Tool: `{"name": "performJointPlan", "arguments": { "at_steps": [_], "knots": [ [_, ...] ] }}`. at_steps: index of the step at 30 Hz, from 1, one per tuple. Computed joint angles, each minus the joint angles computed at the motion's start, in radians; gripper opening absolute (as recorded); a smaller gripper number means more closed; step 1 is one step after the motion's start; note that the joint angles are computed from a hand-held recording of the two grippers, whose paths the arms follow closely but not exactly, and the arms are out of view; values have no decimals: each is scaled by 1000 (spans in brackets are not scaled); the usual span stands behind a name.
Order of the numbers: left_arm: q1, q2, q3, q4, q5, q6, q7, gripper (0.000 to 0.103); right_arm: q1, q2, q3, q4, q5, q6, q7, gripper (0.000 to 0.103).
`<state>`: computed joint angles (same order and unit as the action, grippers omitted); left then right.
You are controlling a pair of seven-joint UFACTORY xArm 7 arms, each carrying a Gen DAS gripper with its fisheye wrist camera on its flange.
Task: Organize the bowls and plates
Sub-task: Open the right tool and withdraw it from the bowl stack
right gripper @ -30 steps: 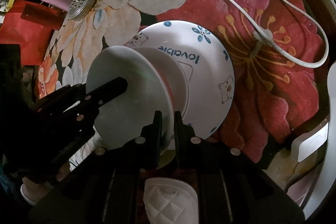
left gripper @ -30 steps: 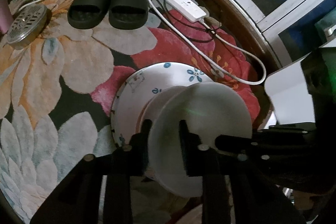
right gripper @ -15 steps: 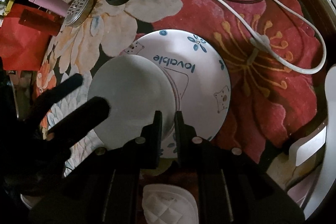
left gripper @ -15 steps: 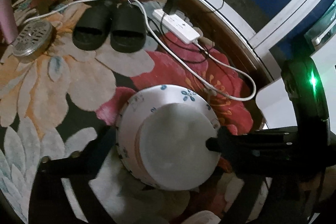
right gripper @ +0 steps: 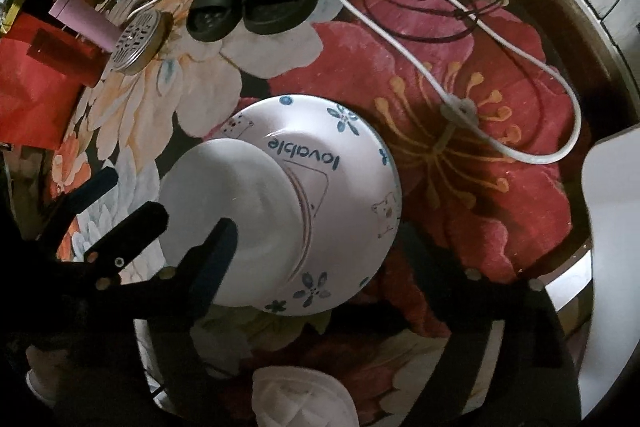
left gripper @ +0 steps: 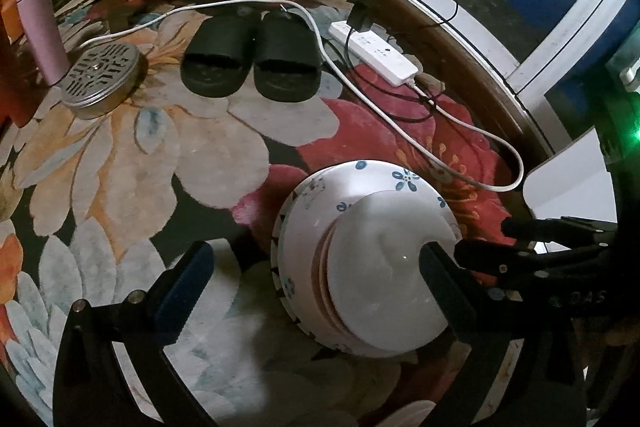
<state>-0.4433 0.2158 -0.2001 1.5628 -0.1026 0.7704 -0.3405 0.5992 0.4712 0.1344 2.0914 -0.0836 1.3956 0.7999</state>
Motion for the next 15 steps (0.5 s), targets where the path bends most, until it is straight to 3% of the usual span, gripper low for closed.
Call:
{"name": "performJointPlan", "arguments": {
  "at_steps": [15],
  "knots": [
    [13,-35,5,-43,3,1,-14,103,28,-8,0,-13,-36,-18,33,91]
  ]
}}
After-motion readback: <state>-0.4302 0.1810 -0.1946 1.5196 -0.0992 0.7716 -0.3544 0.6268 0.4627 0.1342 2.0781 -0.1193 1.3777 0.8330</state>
